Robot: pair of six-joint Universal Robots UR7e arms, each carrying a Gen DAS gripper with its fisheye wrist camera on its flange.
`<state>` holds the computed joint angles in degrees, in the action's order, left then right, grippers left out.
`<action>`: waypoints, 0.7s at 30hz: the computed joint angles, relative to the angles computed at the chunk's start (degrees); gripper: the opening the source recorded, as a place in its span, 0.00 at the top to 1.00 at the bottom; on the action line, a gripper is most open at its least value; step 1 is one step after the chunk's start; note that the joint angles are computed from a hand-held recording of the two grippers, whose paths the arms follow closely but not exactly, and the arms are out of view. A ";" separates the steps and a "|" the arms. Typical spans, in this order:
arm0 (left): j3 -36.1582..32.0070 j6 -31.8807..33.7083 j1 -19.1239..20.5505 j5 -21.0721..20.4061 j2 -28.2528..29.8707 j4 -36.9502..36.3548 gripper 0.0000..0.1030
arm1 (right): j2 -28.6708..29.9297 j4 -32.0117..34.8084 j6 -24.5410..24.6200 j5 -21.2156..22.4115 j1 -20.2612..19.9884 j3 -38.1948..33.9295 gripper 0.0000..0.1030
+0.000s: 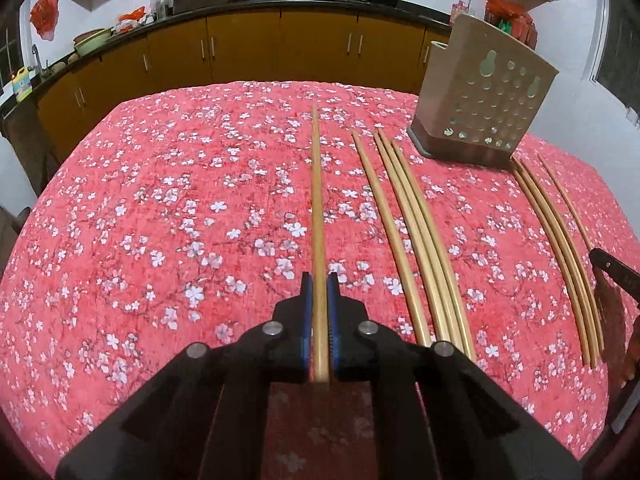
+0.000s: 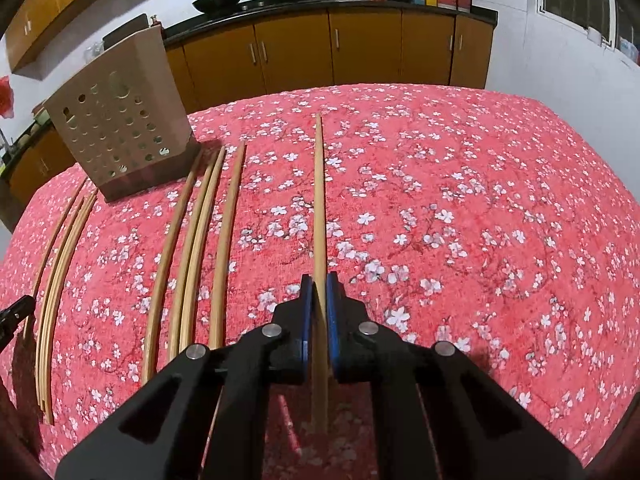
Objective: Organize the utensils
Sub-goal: 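Lift the held chopsticks upright with both tools and carry them over the utensil holder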
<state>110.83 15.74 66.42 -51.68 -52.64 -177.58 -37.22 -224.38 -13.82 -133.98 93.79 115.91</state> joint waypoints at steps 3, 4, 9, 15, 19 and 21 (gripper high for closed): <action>0.23 0.18 -0.30 0.71 -0.01 0.16 0.92 | -0.56 0.61 0.69 0.38 0.00 0.53 0.92; 0.13 -0.41 -0.42 0.96 -0.30 1.33 0.92 | -1.25 0.62 1.68 1.44 -0.10 1.36 0.92; 0.28 -0.39 -1.33 1.28 -1.86 1.20 0.92 | -2.83 -4.31 -0.44 2.01 1.60 3.20 0.92; 1.27 2.89 -3.34 1.34 -4.59 -4.19 0.92 | -5.01 -11.04 -5.24 2.40 4.66 4.06 0.93; 1.33 4.64 -4.61 1.24 -5.78 -7.76 0.92 | -5.42 -14.04 -7.72 2.47 6.09 3.35 0.92; 1.22 5.36 -5.33 0.78 -6.40 -9.75 0.92 | -5.58 -15.57 -9.13 2.84 6.67 2.67 0.93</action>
<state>112.05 21.10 61.09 -50.90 -59.04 -187.33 -42.80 -239.95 -22.95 -131.14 100.46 118.59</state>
